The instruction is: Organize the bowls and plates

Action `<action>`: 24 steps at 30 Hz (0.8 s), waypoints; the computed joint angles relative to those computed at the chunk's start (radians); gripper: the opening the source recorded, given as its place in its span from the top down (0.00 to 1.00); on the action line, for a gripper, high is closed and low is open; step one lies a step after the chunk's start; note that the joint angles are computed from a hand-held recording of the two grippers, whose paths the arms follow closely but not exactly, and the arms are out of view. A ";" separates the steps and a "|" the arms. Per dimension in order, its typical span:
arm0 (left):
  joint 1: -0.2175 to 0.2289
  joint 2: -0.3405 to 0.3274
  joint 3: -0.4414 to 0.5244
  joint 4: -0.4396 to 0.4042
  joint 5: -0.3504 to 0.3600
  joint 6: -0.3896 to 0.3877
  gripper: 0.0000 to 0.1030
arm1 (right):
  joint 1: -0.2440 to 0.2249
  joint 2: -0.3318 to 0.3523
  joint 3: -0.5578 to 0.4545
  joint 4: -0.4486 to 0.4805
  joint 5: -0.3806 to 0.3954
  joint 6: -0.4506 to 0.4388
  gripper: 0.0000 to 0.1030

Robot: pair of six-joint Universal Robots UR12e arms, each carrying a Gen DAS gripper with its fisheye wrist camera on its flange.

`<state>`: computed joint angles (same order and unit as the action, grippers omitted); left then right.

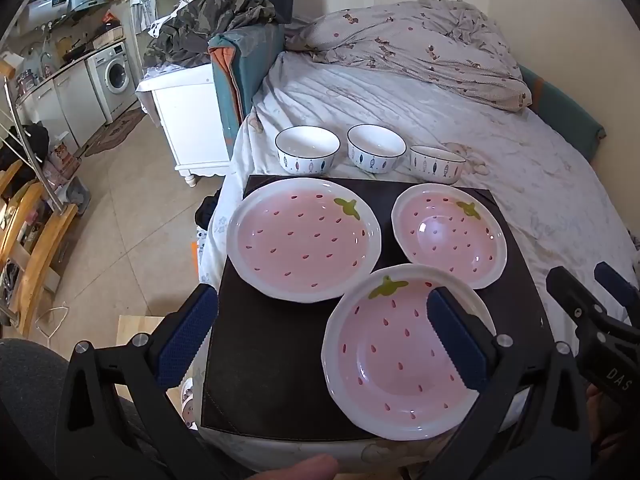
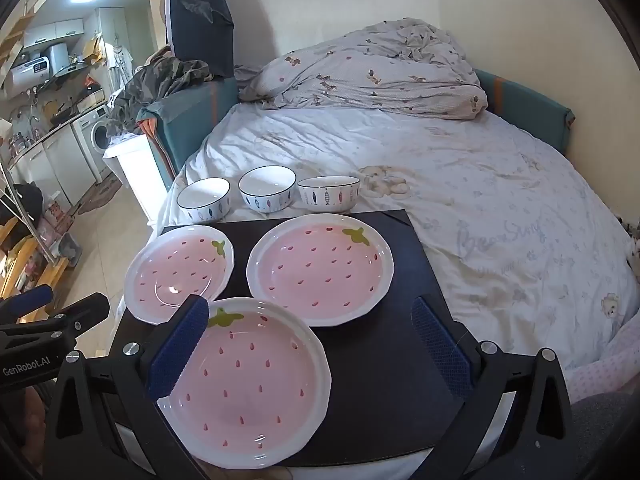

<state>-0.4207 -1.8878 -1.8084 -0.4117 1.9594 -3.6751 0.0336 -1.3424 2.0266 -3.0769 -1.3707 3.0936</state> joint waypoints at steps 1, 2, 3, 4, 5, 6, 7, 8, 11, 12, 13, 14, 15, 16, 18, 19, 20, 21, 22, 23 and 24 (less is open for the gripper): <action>-0.001 -0.001 0.001 0.000 0.002 0.001 0.00 | 0.000 0.000 0.000 0.002 -0.001 0.000 0.00; -0.002 -0.002 0.002 0.000 0.005 0.002 0.00 | 0.000 -0.001 -0.001 0.003 -0.002 0.000 0.00; -0.002 -0.003 0.003 -0.001 0.006 0.003 0.00 | 0.000 -0.001 -0.001 0.003 -0.002 0.000 0.00; -0.001 0.000 -0.002 0.004 0.002 0.002 0.00 | 0.000 -0.001 -0.001 0.005 -0.001 -0.001 0.00; -0.001 -0.001 -0.003 0.010 0.002 -0.001 0.00 | 0.000 -0.001 -0.001 0.006 -0.003 -0.002 0.00; -0.001 -0.001 -0.003 0.010 0.001 -0.001 0.00 | 0.001 -0.001 0.000 0.004 -0.004 -0.003 0.00; -0.003 -0.004 -0.002 0.010 0.004 -0.003 0.00 | 0.000 -0.001 0.000 0.003 -0.003 -0.004 0.00; -0.004 -0.005 -0.002 0.011 0.005 -0.003 0.00 | 0.000 -0.001 0.000 0.002 -0.003 -0.004 0.00; 0.000 -0.001 -0.003 0.011 -0.003 -0.002 0.00 | 0.000 0.000 -0.003 0.004 -0.001 -0.002 0.00; 0.000 -0.001 -0.003 0.010 -0.002 -0.001 0.00 | 0.000 0.001 -0.004 0.004 0.000 -0.001 0.00; 0.000 0.000 -0.004 0.014 -0.002 -0.003 0.00 | 0.000 0.003 -0.005 0.004 0.001 0.000 0.00; 0.000 0.000 -0.005 0.016 -0.001 -0.004 0.00 | -0.001 0.004 -0.006 0.005 0.001 0.001 0.00; 0.000 -0.001 -0.005 0.016 0.000 -0.003 0.00 | -0.001 0.006 -0.008 0.007 0.002 0.002 0.00; -0.003 -0.001 -0.004 0.013 0.003 -0.006 0.00 | -0.002 0.007 -0.009 0.009 0.003 0.002 0.00; -0.003 -0.001 -0.003 0.013 0.003 -0.006 0.00 | 0.000 0.000 -0.001 0.001 -0.003 -0.006 0.00; -0.004 0.000 -0.004 0.014 0.003 -0.006 0.00 | -0.002 0.001 -0.002 0.002 -0.001 -0.005 0.00; -0.004 0.000 -0.004 0.013 0.004 -0.008 0.00 | -0.002 0.001 -0.001 -0.001 -0.001 -0.006 0.00; -0.003 0.000 -0.004 0.013 0.002 -0.006 0.00 | -0.003 0.001 0.000 -0.003 -0.001 -0.008 0.00; -0.001 0.002 -0.004 0.014 0.000 -0.005 0.00 | -0.002 0.000 -0.001 0.001 -0.001 -0.007 0.00; -0.001 0.002 -0.004 0.014 0.000 -0.005 0.00 | -0.002 -0.001 0.000 0.001 -0.001 -0.006 0.00; -0.001 0.002 -0.004 0.014 0.002 -0.005 0.00 | -0.001 0.001 -0.002 0.001 -0.003 -0.005 0.00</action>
<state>-0.4216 -1.8857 -1.8128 -0.3979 1.9611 -3.6800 0.0325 -1.3413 2.0247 -3.0756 -1.3733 3.0887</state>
